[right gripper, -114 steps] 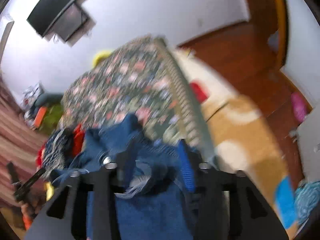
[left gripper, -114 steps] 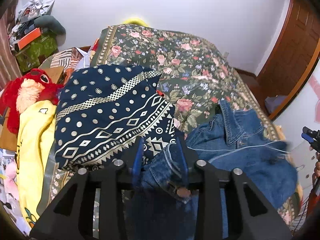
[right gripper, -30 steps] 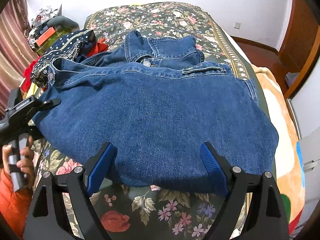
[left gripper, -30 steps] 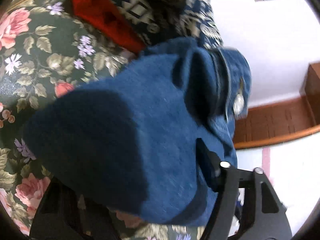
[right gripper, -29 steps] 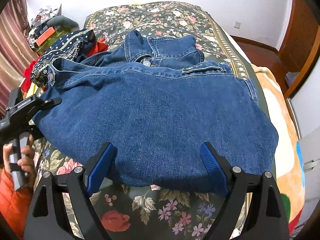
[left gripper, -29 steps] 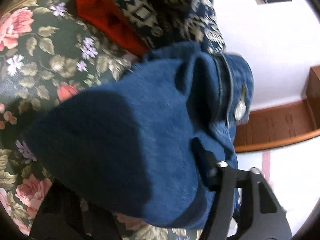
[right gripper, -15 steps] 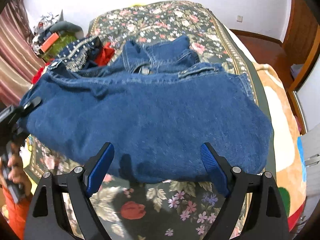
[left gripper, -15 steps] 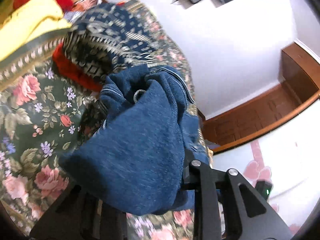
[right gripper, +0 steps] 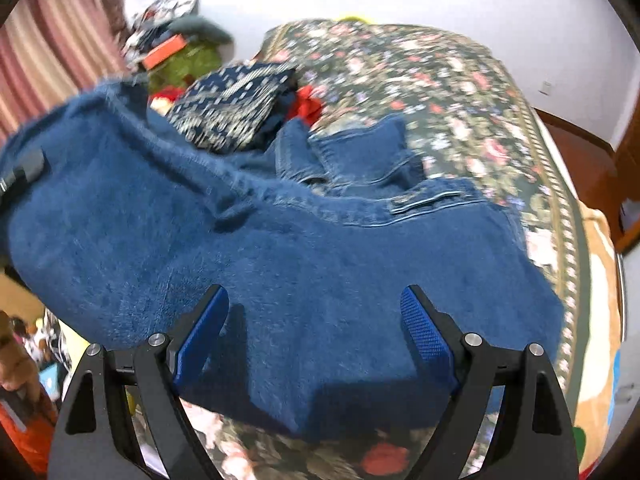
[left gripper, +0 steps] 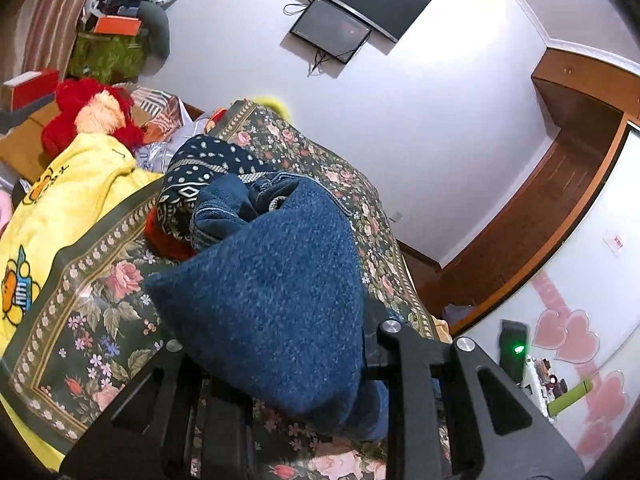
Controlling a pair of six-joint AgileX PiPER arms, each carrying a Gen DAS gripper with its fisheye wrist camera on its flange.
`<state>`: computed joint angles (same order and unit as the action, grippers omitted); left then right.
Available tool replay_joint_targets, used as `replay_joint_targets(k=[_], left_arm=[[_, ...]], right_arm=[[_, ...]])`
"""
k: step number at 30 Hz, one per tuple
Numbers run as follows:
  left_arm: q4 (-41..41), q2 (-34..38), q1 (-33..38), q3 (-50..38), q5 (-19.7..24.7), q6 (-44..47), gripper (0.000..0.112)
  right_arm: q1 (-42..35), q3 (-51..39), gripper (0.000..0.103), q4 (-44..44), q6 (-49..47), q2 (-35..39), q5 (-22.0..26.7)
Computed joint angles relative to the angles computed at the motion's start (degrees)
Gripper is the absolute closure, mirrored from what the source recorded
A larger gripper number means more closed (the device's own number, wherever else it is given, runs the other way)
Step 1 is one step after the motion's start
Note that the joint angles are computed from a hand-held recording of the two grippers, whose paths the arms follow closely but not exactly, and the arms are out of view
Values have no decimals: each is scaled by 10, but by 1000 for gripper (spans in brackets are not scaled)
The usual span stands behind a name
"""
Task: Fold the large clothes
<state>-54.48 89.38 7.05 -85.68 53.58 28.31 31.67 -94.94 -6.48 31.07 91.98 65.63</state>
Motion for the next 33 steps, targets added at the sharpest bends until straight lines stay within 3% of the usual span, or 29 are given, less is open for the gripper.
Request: replay_joint_targets(k=[5, 11, 17, 20, 26, 30, 33], left_arm=[[37, 11, -51, -7, -35, -12, 88], [74, 9, -125, -18, -82, -21, 88], [225, 74, -245, -138, -107, -170, 88], [300, 117, -315, -203, -104, -223, 88], [396, 207, -441, -306, -70, -231, 88], [450, 279, -510, -370, 5, -210, 88], [490, 283, -546, -326, 7, -200, 87]], right_arm=[[-13, 38, 17, 51, -21, 9, -23], [-50, 81, 17, 104, -60, -36, -46], [-91, 140, 17, 40, 1, -127, -48], [-136, 173, 17, 18, 26, -175, -34], [-264, 230, 17, 34, 26, -267, -3], [-328, 243, 17, 39, 11, -305, 15], [-369, 248, 17, 51, -9, -327, 22]])
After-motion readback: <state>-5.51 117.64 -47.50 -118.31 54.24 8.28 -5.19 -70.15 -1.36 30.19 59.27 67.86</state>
